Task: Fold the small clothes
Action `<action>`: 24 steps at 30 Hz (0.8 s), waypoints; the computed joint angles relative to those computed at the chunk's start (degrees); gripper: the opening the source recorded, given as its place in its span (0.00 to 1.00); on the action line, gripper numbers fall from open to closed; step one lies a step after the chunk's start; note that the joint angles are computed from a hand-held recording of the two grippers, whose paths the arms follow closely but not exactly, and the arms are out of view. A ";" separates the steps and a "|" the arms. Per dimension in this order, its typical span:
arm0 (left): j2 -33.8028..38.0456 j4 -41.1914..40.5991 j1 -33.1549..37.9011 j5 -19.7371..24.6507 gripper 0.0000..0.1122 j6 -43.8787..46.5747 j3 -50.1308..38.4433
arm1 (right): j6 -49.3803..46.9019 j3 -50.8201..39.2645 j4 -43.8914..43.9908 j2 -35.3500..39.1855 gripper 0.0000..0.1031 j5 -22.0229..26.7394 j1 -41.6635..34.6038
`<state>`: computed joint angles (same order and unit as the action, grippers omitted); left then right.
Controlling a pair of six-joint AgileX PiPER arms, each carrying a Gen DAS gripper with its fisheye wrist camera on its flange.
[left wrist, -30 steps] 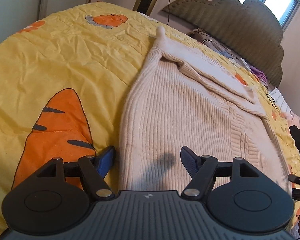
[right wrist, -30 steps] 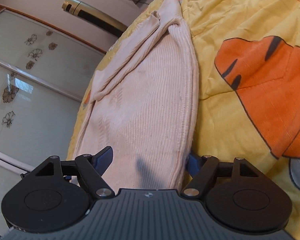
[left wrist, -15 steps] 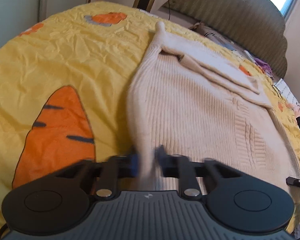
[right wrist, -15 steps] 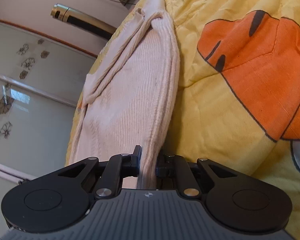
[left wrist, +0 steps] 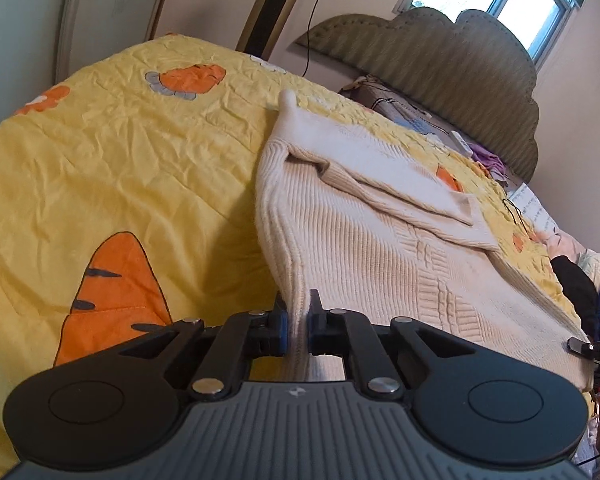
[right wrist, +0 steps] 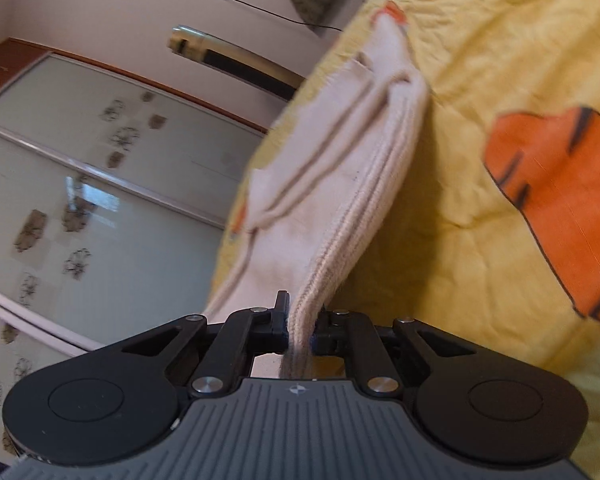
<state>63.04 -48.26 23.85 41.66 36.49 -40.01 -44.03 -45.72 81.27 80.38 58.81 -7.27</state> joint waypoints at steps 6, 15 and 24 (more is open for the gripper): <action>2.85 -2.87 1.56 0.79 0.07 1.50 1.30 | 2.90 1.01 -2.67 3.22 0.13 -2.05 0.80; 14.46 -10.49 -2.40 -1.06 0.07 4.29 -14.25 | 1.44 -9.83 3.48 8.89 0.13 -0.12 1.41; 41.43 -1.94 -12.69 -6.60 0.07 -8.68 -53.11 | 9.66 -47.66 4.04 32.72 0.13 -2.26 5.65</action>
